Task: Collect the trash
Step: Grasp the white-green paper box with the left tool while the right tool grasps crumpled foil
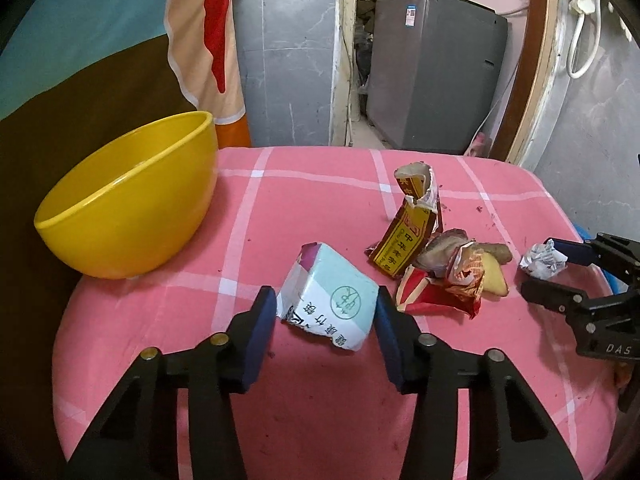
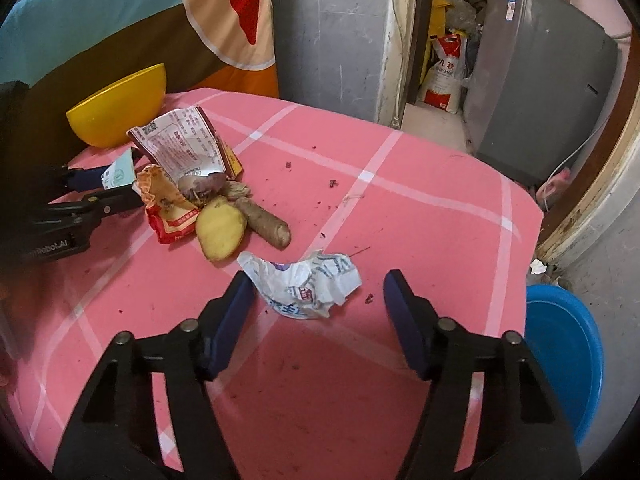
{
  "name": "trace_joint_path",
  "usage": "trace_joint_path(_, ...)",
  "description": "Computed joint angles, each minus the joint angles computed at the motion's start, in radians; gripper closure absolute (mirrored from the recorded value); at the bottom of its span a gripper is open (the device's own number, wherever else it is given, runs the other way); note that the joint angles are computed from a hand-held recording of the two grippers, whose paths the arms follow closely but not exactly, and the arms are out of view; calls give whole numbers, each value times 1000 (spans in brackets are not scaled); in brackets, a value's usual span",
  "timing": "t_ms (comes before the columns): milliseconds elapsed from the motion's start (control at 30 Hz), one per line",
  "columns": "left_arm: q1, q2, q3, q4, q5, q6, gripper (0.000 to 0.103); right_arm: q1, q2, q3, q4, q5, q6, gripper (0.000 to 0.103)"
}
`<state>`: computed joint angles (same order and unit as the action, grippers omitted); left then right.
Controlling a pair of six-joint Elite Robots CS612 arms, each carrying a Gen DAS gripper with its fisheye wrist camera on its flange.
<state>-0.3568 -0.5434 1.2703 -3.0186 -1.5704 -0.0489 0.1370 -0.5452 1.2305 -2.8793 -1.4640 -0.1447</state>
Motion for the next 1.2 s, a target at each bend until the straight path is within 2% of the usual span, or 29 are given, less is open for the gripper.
trace_joint_path(133,-6,-6,13,-9,13,3,70,-3,-1,2,-3,17,5,48)
trace_joint_path(333,-5,-14,32,-32,-19,-24,71,-13,-2,7,-15,56,38,65)
trace_joint_path(433,-8,-23,52,-51,-25,-42,72,-17,-4,13,-23,77,48,70)
trace_joint_path(633,-24,-50,114,-130,-27,-54,72,-15,-9,37,-83,77,39,72)
trace_joint_path(900,-45,-75,176,-272,-45,-81,72,-15,-34,122,-306,49,46,72)
trace_joint_path(1033,-60,-82,190,-354,-41,-91,72,-30,-48,168,-447,78,84,72)
trace_joint_path(1067,-63,-84,192,-374,-45,-94,72,-35,-50,183,-510,80,98,72)
trace_joint_path(1200,-77,-86,189,-446,-52,-102,72,-42,-55,215,-666,49,113,72)
